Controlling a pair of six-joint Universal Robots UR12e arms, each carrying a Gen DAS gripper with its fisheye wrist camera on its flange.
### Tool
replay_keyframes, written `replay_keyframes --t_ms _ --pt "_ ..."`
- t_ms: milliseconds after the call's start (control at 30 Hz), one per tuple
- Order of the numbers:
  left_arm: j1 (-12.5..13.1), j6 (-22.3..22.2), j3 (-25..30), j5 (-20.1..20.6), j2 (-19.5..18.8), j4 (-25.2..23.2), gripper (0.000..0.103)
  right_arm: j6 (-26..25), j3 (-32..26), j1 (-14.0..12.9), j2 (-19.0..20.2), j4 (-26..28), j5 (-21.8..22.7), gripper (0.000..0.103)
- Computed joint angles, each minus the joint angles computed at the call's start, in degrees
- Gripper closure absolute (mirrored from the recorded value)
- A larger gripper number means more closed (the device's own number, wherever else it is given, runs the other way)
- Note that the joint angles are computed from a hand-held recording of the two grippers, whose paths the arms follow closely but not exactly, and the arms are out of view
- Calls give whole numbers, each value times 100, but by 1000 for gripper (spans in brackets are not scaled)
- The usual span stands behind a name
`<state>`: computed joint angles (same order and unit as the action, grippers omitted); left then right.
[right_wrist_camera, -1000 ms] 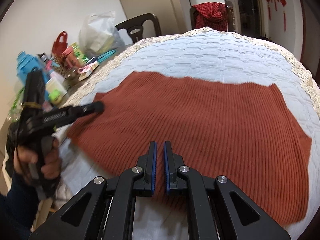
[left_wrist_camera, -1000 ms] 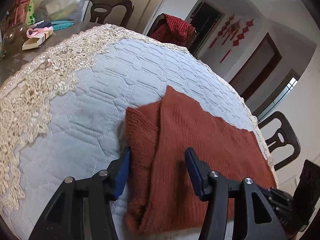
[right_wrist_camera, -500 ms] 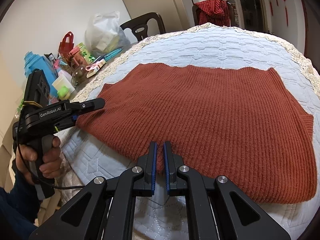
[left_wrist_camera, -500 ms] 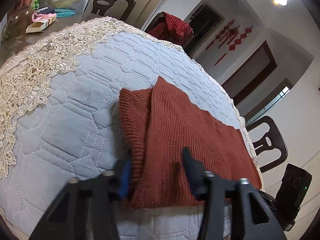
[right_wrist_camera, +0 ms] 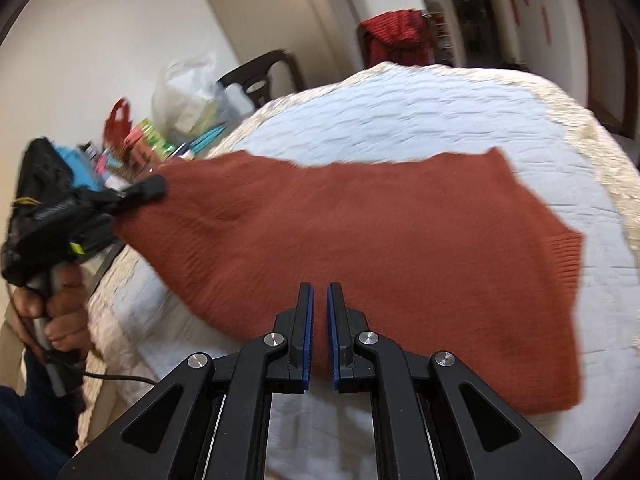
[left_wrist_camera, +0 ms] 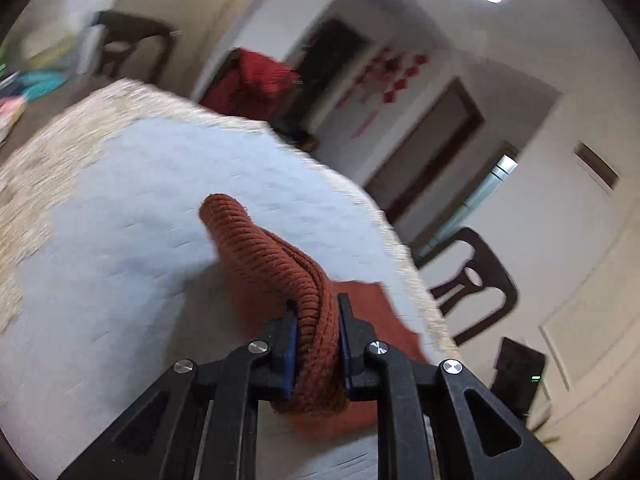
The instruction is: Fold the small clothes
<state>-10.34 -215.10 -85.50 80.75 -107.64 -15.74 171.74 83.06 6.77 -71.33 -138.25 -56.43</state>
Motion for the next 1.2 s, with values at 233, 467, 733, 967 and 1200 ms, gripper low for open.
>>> replay_keyframes --t_ms 233,467,733,967,1200 --pt "-248 589 948 -723 -613 -365 86 534 205 -227 -132 -365 -337 97" --pt "-354 948 1511 -1518 -1149 -1568 85 684 341 -401 -214 -239 -124 97" --pt "-275 844 1077 -1333 -793 -636 55 1189 390 -656 -176 -136 783 71" --pt "-234 708 750 -345 -598 -735 55 2008 405 -837 -29 -441 2069 57" --pt "-287 861 525 -146 -569 -858 55 2178 145 -788 114 204 2451 47"
